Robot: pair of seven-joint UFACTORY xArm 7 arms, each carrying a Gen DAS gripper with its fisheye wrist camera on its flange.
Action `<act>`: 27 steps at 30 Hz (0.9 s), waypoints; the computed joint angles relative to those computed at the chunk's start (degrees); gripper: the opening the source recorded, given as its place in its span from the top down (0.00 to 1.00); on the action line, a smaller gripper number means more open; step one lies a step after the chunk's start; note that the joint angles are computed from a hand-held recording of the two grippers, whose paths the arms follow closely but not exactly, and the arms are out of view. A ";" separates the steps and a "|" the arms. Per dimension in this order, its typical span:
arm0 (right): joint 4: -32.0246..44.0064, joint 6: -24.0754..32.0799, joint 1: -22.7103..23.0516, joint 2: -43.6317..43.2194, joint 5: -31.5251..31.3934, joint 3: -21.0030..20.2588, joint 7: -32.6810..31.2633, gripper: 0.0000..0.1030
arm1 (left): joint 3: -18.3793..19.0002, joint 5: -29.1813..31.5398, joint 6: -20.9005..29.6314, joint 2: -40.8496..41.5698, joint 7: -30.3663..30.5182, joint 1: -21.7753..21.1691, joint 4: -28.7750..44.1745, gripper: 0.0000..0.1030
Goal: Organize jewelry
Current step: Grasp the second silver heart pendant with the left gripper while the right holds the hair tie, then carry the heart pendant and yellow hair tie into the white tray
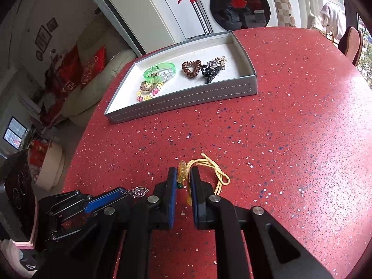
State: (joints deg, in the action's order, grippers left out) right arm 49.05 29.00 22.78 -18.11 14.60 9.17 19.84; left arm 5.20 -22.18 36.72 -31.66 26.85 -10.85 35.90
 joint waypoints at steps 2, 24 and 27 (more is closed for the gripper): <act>-0.08 -0.03 0.04 -0.38 -0.08 0.08 0.15 0.88 | 0.00 0.24 0.11 -0.11 -0.23 0.35 0.21 0.72; 3.25 0.78 -0.45 -0.05 -2.58 0.61 2.04 0.88 | 1.83 -0.97 -0.75 1.95 1.14 1.58 4.79 0.72; 4.94 0.91 -0.84 0.89 -3.26 0.64 1.88 0.88 | 2.10 -1.28 -1.39 3.40 1.70 1.96 6.61 0.72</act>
